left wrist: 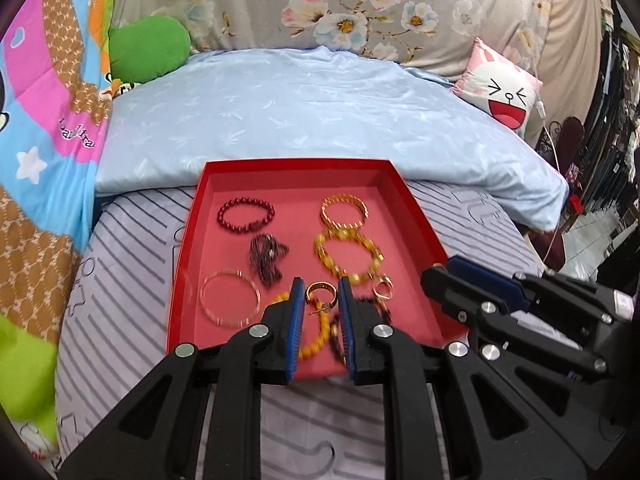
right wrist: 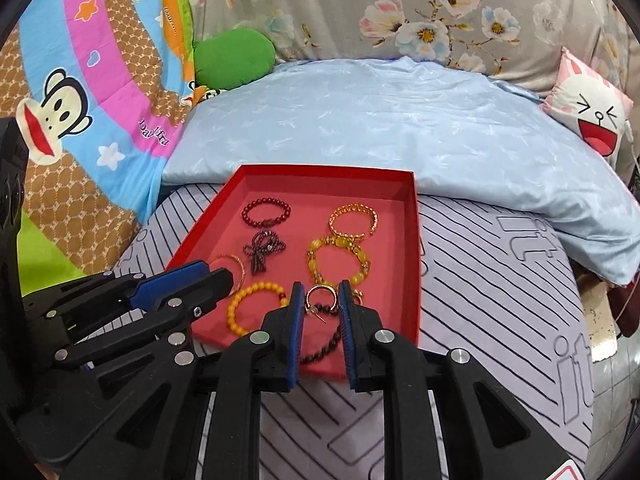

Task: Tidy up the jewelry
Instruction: 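Carry both gold hoops into the red tray and open both tools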

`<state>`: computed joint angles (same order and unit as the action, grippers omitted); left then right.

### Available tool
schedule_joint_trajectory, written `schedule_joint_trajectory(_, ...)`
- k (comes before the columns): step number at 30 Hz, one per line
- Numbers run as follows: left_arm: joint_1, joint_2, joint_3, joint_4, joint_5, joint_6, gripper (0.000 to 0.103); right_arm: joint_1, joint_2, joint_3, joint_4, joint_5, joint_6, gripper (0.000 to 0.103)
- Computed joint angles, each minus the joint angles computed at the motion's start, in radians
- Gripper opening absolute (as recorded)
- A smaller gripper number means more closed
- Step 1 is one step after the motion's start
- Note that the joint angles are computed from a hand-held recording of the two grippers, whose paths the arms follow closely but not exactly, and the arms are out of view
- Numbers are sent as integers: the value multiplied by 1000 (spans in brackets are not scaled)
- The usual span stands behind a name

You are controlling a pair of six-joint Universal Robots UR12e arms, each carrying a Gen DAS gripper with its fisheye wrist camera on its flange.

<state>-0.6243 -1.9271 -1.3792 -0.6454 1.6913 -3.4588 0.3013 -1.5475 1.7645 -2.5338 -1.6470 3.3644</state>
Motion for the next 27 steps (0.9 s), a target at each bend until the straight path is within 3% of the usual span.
schedule_joint_trajectory(12,35,-86,87,-64,-65,-17,17,-54,93,-55,38,72,36,17)
schedule_joint_trajectory(27,46,-117,110,-100,-55,-43,20,-53,136,-76,45,62,26,18)
